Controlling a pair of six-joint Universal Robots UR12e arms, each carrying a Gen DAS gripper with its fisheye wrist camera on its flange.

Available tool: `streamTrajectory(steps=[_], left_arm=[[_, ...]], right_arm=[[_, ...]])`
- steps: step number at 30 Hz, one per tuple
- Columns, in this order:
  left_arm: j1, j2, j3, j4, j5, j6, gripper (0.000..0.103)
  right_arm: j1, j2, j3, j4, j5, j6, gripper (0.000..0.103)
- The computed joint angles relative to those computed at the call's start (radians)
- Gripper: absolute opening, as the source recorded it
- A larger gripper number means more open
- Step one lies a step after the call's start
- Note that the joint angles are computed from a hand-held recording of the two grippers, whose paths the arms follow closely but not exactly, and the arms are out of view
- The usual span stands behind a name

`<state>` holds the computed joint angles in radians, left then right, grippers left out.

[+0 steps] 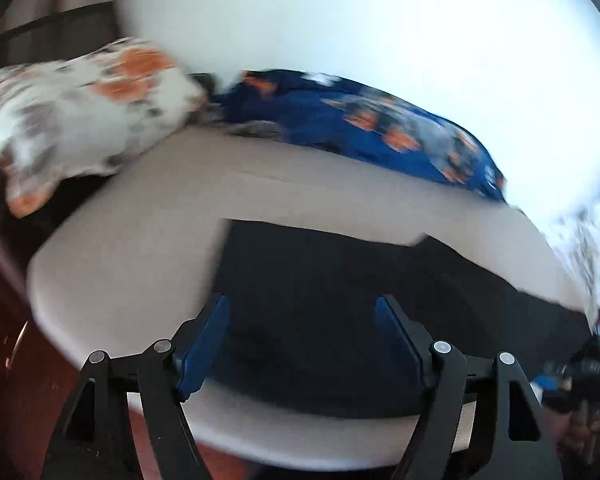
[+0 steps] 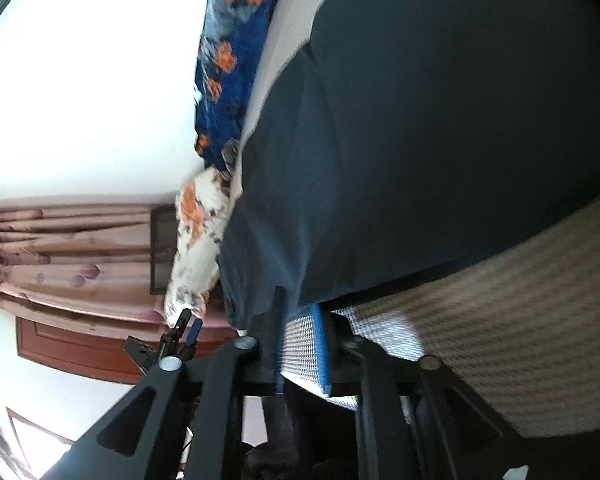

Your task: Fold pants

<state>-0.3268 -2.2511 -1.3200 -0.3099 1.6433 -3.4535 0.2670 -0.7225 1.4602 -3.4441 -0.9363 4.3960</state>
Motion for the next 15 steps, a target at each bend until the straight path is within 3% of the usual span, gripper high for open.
streamTrajectory(steps=[2,5,6,8,12,15], left_arm=[[-0.011,-0.043,0.067,-0.091,-0.021,0.033,0.076],[-0.009,-0.08,0.111,-0.167,-0.081,0.01,0.076],[-0.009,-0.088,0.122,-0.186,-0.088,-0.001,0.076],[-0.005,-0.102,0.137,-0.223,-0.103,-0.021,0.076],[-0.017,-0.111,0.154,-0.23,-0.066,0.013,0.076],[-0.022,-0.109,0.15,-0.239,-0.054,0.02,0.076]], right_arm=[[-0.011,-0.023,0.047,-0.053,-0.044,0.031,0.029],[-0.03,-0.073,0.134,-0.095,-0.13,0.031,0.031],[-0.039,-0.102,0.179,-0.108,-0.185,0.018,0.029],[-0.056,-0.148,0.244,-0.096,-0.277,-0.011,0.009],[-0.114,-0.2,0.368,-0.176,-0.397,0.085,0.004],[-0.137,-0.229,0.415,-0.204,-0.458,0.085,0.004]])
